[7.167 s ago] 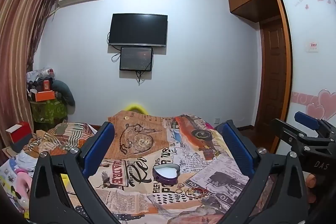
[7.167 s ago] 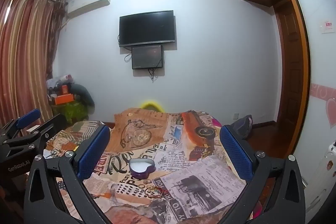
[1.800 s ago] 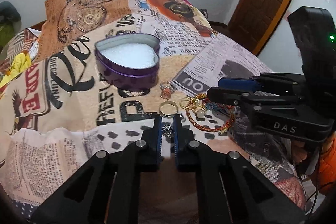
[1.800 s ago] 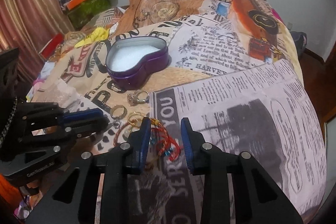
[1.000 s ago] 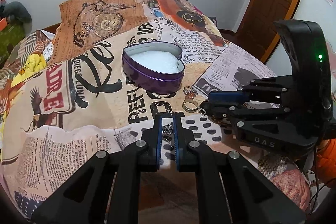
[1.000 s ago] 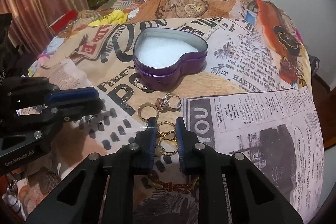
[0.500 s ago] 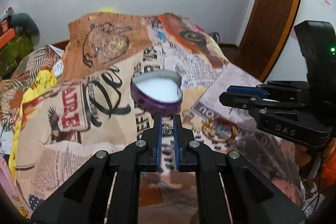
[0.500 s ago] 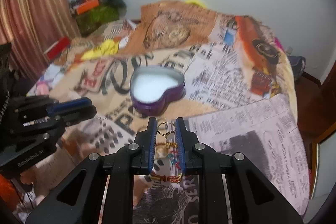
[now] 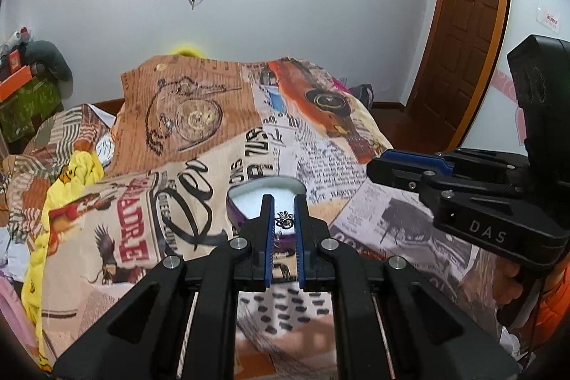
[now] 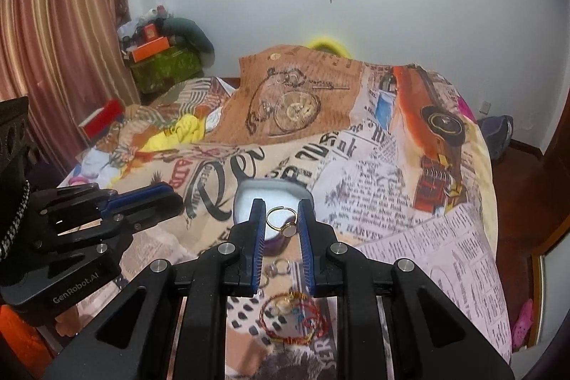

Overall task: Organize jewelry
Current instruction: 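Carry both rings over the heart tin and open both tools to drop them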

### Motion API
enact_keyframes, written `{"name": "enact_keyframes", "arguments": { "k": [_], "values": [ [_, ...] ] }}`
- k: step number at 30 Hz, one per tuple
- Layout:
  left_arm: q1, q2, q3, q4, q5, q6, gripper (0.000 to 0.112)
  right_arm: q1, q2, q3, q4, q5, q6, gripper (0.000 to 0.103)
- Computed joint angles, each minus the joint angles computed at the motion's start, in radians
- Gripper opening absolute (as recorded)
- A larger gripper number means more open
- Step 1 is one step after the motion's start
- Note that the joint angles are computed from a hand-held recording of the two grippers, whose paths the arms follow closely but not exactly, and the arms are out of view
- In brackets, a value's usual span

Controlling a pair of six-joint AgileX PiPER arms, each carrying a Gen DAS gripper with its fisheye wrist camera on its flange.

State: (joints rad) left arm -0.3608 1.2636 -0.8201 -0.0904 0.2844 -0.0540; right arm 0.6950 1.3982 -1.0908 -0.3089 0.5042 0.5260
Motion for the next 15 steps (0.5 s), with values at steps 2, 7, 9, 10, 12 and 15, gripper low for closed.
{"name": "enact_keyframes", "arguments": {
  "k": [2, 7, 9, 10, 12, 15],
  "values": [
    [0.008, 0.016, -0.011, -0.024, -0.013, 0.024, 0.009, -0.012, 0.015, -0.008, 0.015, -0.017, -0.018, 0.016],
    [0.028, 0.092, -0.043, -0.106, -0.039, 0.103, 0.009, -0.046, 0.066, -0.023, 0.081, -0.050, -0.091, 0.016],
    [0.036, 0.123, -0.056, -0.141, -0.045, 0.137, 0.009, -0.065, 0.091, -0.032, 0.128, -0.062, -0.140, 0.016],
    [0.041, 0.144, -0.066, -0.160, -0.048, 0.157, 0.009, -0.073, 0.105, -0.039, 0.145, -0.067, -0.157, 0.016],
    [0.049, 0.174, -0.079, -0.182, -0.054, 0.181, 0.009, -0.087, 0.133, -0.053, 0.187, -0.076, -0.202, 0.016],
    [0.061, 0.221, -0.103, -0.213, -0.058, 0.218, 0.009, -0.107, 0.168, -0.075, 0.251, -0.081, -0.271, 0.016]
  ]
}}
